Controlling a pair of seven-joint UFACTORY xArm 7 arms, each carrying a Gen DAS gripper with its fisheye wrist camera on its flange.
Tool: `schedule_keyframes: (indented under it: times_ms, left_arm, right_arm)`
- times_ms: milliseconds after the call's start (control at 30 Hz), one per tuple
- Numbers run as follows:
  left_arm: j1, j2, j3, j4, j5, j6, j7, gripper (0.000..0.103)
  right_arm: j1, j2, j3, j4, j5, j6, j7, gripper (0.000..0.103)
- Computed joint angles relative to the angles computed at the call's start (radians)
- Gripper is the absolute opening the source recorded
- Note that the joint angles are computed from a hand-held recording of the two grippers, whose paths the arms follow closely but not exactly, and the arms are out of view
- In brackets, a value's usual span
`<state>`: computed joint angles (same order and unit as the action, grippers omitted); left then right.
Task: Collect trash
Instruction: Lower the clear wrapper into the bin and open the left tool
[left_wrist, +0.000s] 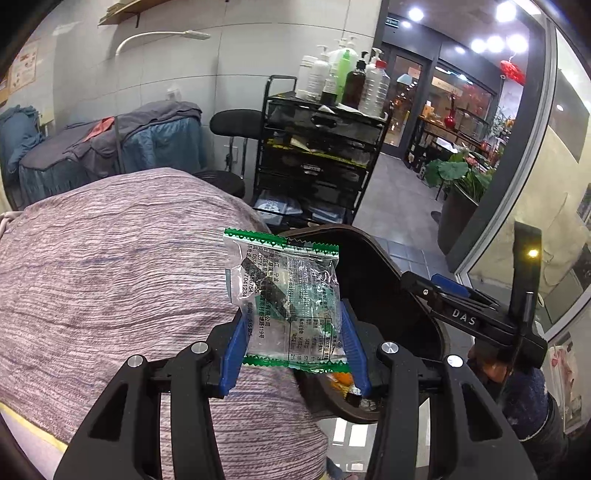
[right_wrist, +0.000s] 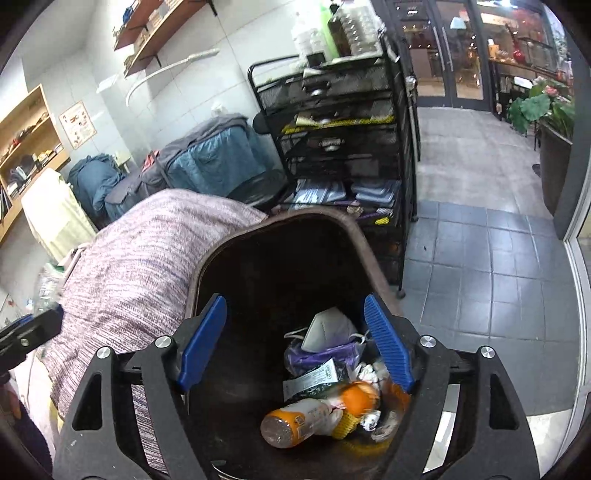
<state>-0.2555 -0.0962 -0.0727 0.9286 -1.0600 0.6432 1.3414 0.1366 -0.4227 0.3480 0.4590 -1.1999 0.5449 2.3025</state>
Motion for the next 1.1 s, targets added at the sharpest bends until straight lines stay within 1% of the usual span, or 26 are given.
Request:
schedule_keyframes:
  times_ms: [133, 233, 400, 667, 833, 933, 967, 1000, 1033, 1067, 1100]
  left_arm:
    - [-0.016, 0.023, -0.020, 0.022, 0.032, 0.013, -0.031, 0.046]
    - [-0.029, 0.037, -0.037, 0.034, 0.047, 0.007, -0.043, 0.046]
    - [-0.054, 0.082, -0.069, 0.065, 0.088, -0.030, -0.082, 0.046]
    - [-0.076, 0.178, -0.118, 0.129, 0.204, -0.067, -0.185, 0.046]
    - [-0.075, 0.213, -0.139, 0.158, 0.248, -0.051, -0.234, 0.047]
    - [-0.077, 0.226, -0.150, 0.162, 0.275, -0.062, -0.251, 0.047]
    - [-0.075, 0.227, -0.152, 0.160, 0.278, -0.063, -0.249, 0.050]
    - [-0.078, 0.236, -0.156, 0.165, 0.286, -0.071, -0.257, 0.057]
    - [-0.078, 0.237, -0.158, 0.163, 0.292, -0.079, -0.265, 0.062]
    - [-0.076, 0.238, -0.160, 0.162, 0.292, -0.081, -0.267, 0.071]
    - [-0.072, 0.237, -0.162, 0.160, 0.284, -0.082, -0.262, 0.078]
  right_arm:
    - [0.016, -0.071, 0.014, -0.035, 0.054, 0.039, -0.013, 0.078]
    - [0.013, -0.120, 0.032, -0.063, 0.094, 0.061, -0.014, 0.078]
    - [-0.002, -0.185, 0.061, -0.098, 0.155, 0.075, -0.035, 0.079]
    - [-0.019, -0.283, 0.106, -0.160, 0.273, 0.088, -0.085, 0.079]
    - [-0.034, -0.325, 0.133, -0.191, 0.340, 0.090, -0.112, 0.079]
    - [-0.041, -0.347, 0.143, -0.205, 0.375, 0.091, -0.132, 0.079]
    - [-0.046, -0.349, 0.149, -0.206, 0.383, 0.090, -0.137, 0.079]
    - [-0.051, -0.352, 0.152, -0.209, 0.390, 0.088, -0.143, 0.080]
    - [-0.056, -0.355, 0.154, -0.210, 0.397, 0.085, -0.149, 0.080]
    - [-0.059, -0.360, 0.156, -0.213, 0.405, 0.084, -0.155, 0.080]
    - [-0.063, -0.362, 0.161, -0.213, 0.411, 0.082, -0.158, 0.081]
